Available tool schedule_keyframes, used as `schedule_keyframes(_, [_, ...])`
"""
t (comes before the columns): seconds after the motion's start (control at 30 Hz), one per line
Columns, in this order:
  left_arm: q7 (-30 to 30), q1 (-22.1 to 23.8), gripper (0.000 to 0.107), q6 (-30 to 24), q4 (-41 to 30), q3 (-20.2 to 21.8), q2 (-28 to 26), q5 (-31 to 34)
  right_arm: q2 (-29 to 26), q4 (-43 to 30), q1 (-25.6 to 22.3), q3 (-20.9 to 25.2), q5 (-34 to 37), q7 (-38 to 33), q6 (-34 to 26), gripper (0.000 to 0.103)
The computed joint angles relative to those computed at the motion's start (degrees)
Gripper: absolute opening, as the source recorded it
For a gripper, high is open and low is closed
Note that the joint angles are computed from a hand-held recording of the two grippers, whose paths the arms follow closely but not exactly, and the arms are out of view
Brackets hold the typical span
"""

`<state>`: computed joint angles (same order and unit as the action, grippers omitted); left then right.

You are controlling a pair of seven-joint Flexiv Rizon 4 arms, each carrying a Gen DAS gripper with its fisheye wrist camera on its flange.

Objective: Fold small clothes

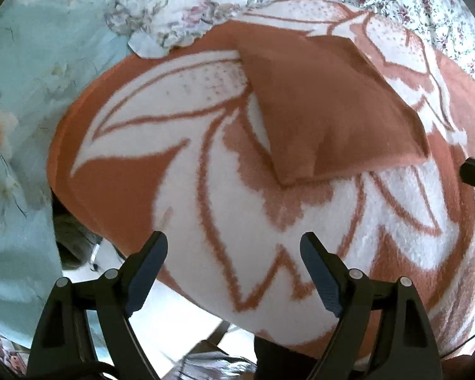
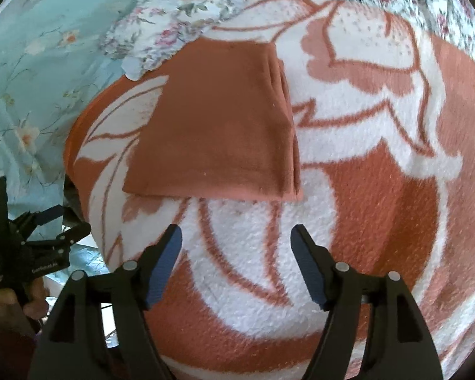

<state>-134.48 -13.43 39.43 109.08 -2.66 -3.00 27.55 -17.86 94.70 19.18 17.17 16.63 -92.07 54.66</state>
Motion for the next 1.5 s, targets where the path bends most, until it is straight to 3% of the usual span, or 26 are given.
schedule_keyframes(0.07, [0.2,0.1,0.086,-2.4,-2.5,-0.2,-0.6,1.6,0.6,0.5,0.6,-0.5,-1.3,0.1,2.4,0.072])
schedule_keyframes(0.1, [0.6,0.2,0.087,-2.2,-3.1,-0.1,-0.9,1.8,1.3,1.8,1.4,-1.0,-2.8,0.8,6.3,0.072])
schedule_keyframes(0.13, [1.0,0.4,0.087,-1.7,-3.8,0.0,-1.3,1.9,1.6,2.6,1.7,-1.1,-3.6,1.1,8.5,0.079])
schedule_keyframes(0.17, [1.1,0.6,0.089,-0.9,-4.3,0.2,-1.8,1.7,1.7,3.5,2.2,-1.3,-4.6,1.4,12.2,0.1])
schedule_keyframes(0.23, [1.3,0.9,0.091,0.5,-5.5,0.6,-3.4,1.4,0.5,4.0,2.8,-1.5,-6.4,2.6,16.4,0.103])
schedule_keyframes(0.4, [3.4,1.0,0.091,2.7,-9.4,2.0,-9.0,0.1,-4.8,-1.9,4.5,-3.4,-13.3,10.7,7.2,0.103])
schedule_keyframes(0.63, [4.9,-0.3,0.091,4.2,-12.9,4.4,-13.5,-1.3,-9.0,-6.6,3.8,-0.9,-13.5,9.5,2.9,0.103])
schedule_keyframes(1.27, [6.5,-0.8,0.091,4.2,-18.5,7.0,-17.1,-2.0,-16.6,-19.7,3.7,0.0,-10.0,4.4,-2.5,0.103])
schedule_keyframes(1.43, [10.7,1.7,0.091,7.3,-17.0,6.1,-17.3,-7.8,-17.8,-21.5,3.9,-0.3,-9.4,3.7,-1.0,0.103])
schedule_keyframes(1.5, [12.5,2.6,0.091,7.4,-16.8,6.0,-17.9,-10.3,-18.5,-22.5,4.2,-0.9,-9.6,4.7,-1.0,0.096])
